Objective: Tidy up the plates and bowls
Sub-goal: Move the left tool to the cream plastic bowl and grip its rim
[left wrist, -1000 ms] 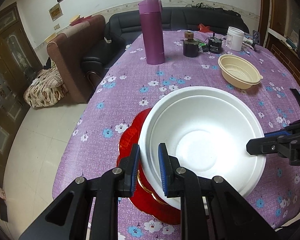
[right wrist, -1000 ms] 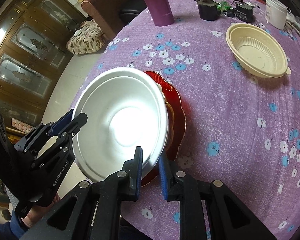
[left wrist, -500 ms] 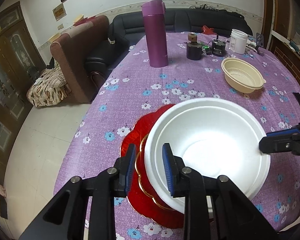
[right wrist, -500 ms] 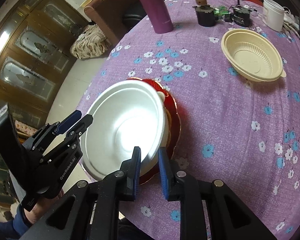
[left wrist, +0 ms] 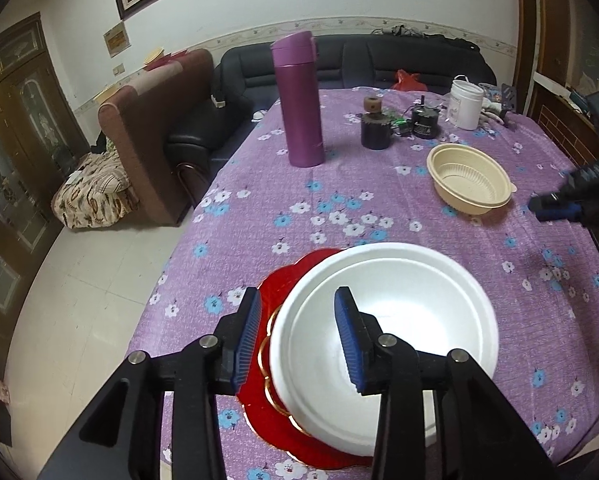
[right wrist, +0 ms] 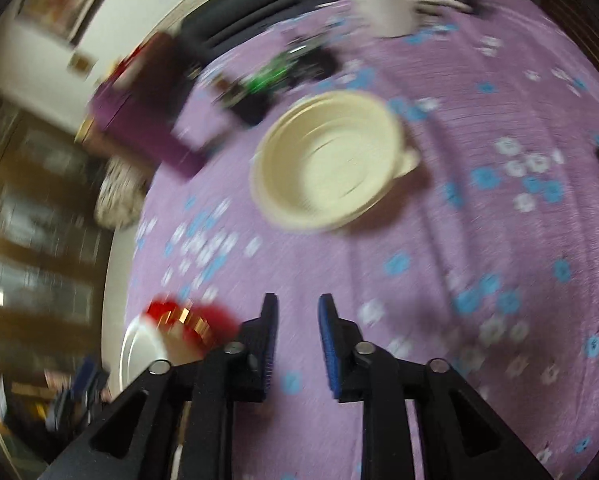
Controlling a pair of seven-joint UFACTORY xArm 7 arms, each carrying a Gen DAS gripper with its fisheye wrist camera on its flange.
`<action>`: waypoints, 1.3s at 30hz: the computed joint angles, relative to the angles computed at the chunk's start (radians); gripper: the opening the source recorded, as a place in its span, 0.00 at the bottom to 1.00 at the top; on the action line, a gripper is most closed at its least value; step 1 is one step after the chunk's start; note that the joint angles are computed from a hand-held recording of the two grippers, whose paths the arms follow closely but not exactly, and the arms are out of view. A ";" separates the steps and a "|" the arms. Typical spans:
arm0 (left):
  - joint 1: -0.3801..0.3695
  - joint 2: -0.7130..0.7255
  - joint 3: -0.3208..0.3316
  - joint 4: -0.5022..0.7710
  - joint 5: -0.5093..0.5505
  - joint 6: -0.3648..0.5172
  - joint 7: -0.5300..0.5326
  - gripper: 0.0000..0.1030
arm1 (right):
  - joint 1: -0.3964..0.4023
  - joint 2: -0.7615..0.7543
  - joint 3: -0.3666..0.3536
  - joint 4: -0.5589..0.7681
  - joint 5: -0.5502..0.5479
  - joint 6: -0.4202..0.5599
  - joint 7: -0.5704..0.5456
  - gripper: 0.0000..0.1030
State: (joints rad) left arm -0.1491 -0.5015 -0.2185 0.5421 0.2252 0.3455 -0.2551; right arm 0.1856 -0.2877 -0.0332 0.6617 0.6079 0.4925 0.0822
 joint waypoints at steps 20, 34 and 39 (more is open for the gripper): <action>-0.044 0.009 0.012 0.029 -0.024 0.009 0.042 0.39 | -0.146 0.221 0.046 0.101 0.056 -0.022 -0.008 0.12; -0.219 0.095 0.019 0.111 -0.146 -0.033 0.168 0.43 | -0.199 -0.464 -0.041 -0.353 -0.242 0.354 -0.038 0.13; -0.381 0.158 0.073 0.167 -0.322 0.010 0.323 0.45 | -0.261 -0.626 -0.056 -0.428 -0.319 0.342 0.036 0.32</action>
State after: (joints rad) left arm -0.5304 -0.3435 -0.1454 0.7094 -0.0969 0.3560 0.0681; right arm -0.0753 -0.9132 -0.0894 0.2334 0.2890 0.8349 0.1177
